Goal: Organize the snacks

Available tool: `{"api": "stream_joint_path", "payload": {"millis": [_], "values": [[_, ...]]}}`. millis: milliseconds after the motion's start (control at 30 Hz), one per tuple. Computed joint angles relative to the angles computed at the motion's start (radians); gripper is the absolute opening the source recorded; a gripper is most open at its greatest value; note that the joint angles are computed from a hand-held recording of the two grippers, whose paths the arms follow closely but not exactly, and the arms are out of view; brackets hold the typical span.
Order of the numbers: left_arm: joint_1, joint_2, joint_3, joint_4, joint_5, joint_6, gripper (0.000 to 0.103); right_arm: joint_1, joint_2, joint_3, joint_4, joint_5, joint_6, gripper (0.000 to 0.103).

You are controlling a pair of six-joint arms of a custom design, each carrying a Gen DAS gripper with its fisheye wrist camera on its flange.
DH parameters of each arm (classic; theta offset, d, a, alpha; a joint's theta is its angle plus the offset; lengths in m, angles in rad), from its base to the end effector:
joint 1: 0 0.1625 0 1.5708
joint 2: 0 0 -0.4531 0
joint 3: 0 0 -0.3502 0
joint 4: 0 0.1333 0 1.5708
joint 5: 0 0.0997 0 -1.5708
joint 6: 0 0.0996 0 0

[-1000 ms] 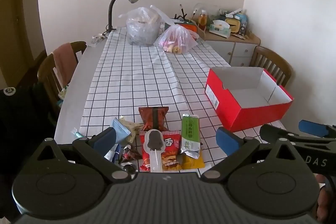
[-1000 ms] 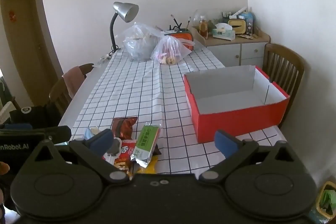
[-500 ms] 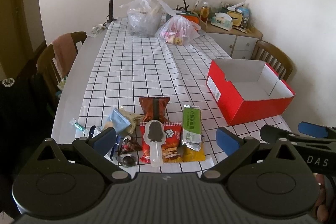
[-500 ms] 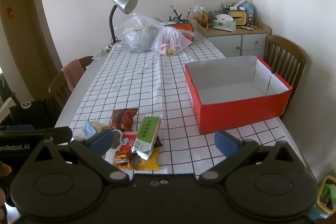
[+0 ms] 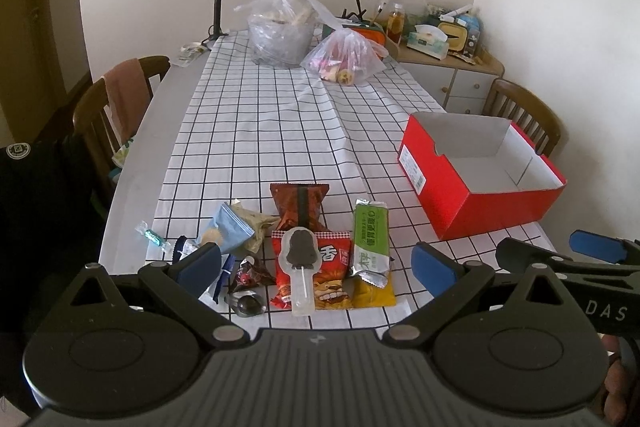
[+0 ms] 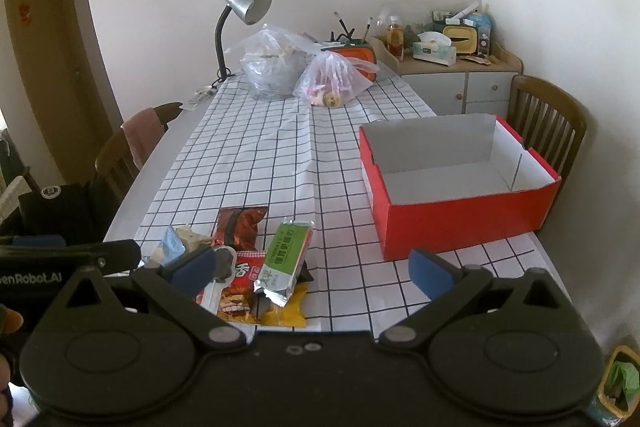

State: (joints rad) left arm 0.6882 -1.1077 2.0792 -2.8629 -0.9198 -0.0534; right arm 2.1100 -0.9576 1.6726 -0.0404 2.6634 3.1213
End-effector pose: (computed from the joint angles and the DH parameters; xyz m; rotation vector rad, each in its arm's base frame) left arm -0.2783 -0.4796 0.2349 0.9160 2.4330 -0.7698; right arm 0.2946 -0.4049 0.1970 -0.0096 -2.0706 1.2335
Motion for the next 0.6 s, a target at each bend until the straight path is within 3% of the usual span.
{"api": "stream_joint_path", "payload": {"millis": [600], "values": [[0.010,0.000,-0.005,-0.009,-0.002,0.009,0.102,0.005,0.009,-0.021,-0.002,0.008,-0.040,0.102]]}}
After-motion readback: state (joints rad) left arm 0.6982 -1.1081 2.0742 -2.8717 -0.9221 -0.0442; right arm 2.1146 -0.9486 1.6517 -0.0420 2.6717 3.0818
